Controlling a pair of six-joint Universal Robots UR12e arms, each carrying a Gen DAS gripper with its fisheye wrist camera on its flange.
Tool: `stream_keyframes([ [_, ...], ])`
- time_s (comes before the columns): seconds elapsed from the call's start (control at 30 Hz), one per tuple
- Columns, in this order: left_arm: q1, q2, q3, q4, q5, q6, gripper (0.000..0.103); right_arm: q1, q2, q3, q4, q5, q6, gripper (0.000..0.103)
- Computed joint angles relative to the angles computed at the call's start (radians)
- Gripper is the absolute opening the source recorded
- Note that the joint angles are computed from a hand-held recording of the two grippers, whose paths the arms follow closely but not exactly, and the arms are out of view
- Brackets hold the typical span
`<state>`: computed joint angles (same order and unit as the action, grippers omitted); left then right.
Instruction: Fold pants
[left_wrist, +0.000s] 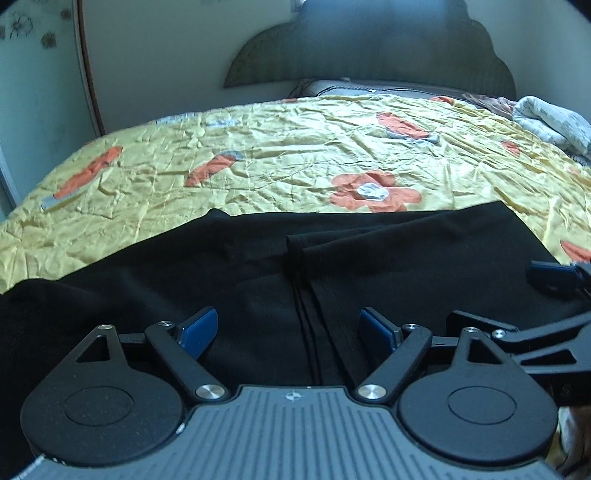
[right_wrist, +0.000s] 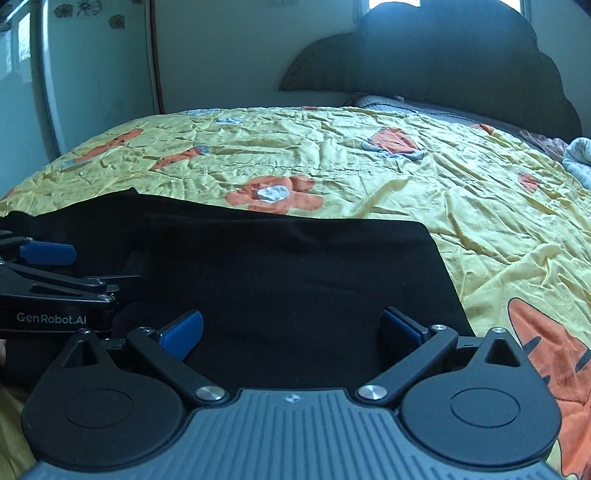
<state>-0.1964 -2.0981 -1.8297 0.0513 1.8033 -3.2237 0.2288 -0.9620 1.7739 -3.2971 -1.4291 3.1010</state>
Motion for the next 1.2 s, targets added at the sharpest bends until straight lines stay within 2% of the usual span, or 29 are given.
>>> stream_keyframes([
  [0.1, -0.003, 0.024, -0.021, -0.001, 0.009, -0.008, 0.087, 0.001, -0.020, 0.019, 0.003, -0.002, 0.022, 0.103],
  [0.17, -0.003, 0.031, -0.039, 0.048, 0.019, -0.010, 0.090, -0.007, -0.026, 0.037, -0.038, 0.040, 0.047, 0.103],
  [0.23, -0.001, 0.032, -0.041, 0.050, 0.032, -0.005, 0.091, -0.008, -0.029, 0.043, -0.043, 0.062, 0.047, 0.103],
  [0.3, 0.005, 0.033, -0.038, 0.002, 0.006, 0.013, 0.090, 0.004, -0.028, 0.034, 0.006, 0.030, -0.008, 0.103],
  [0.33, 0.007, 0.033, -0.041, -0.008, -0.001, 0.015, 0.090, 0.011, -0.025, 0.034, 0.001, 0.012, -0.041, 0.103],
  [0.37, 0.008, 0.032, -0.052, 0.025, -0.005, 0.013, 0.090, 0.014, -0.024, 0.036, -0.012, 0.004, -0.047, 0.103],
  [0.43, 0.014, 0.042, -0.068, 0.039, -0.022, 0.018, 0.091, 0.016, -0.034, 0.039, -0.004, -0.001, -0.035, 0.103],
  [0.53, 0.030, 0.063, -0.095, 0.061, -0.048, 0.000, 0.090, 0.025, -0.039, 0.050, -0.064, -0.013, -0.028, 0.103],
  [0.67, 0.047, 0.091, -0.128, 0.092, 0.004, -0.025, 0.091, 0.046, -0.039, 0.051, -0.142, 0.013, -0.069, 0.103],
  [0.73, 0.061, 0.108, -0.143, 0.090, 0.039, -0.041, 0.093, 0.056, -0.039, 0.049, -0.162, 0.076, -0.109, 0.103],
  [0.83, 0.078, 0.135, -0.161, 0.071, 0.138, -0.094, 0.094, 0.073, -0.037, 0.044, -0.177, 0.188, -0.194, 0.103],
  [0.9, 0.104, 0.160, -0.182, 0.066, 0.163, -0.147, 0.095, 0.089, -0.030, 0.037, -0.197, 0.255, -0.255, 0.103],
  [0.97, 0.137, 0.195, -0.210, 0.046, 0.143, -0.216, 0.096, 0.112, -0.027, 0.025, -0.179, 0.296, -0.340, 0.103],
  [1.1, 0.206, 0.266, -0.253, -0.053, 0.065, -0.364, 0.095, 0.165, -0.012, 0.001, -0.159, 0.309, -0.504, 0.102],
  [1.2, 0.245, 0.306, -0.287, -0.095, 0.011, -0.437, 0.094, 0.198, 0.000, -0.012, -0.156, 0.311, -0.593, 0.102],
])
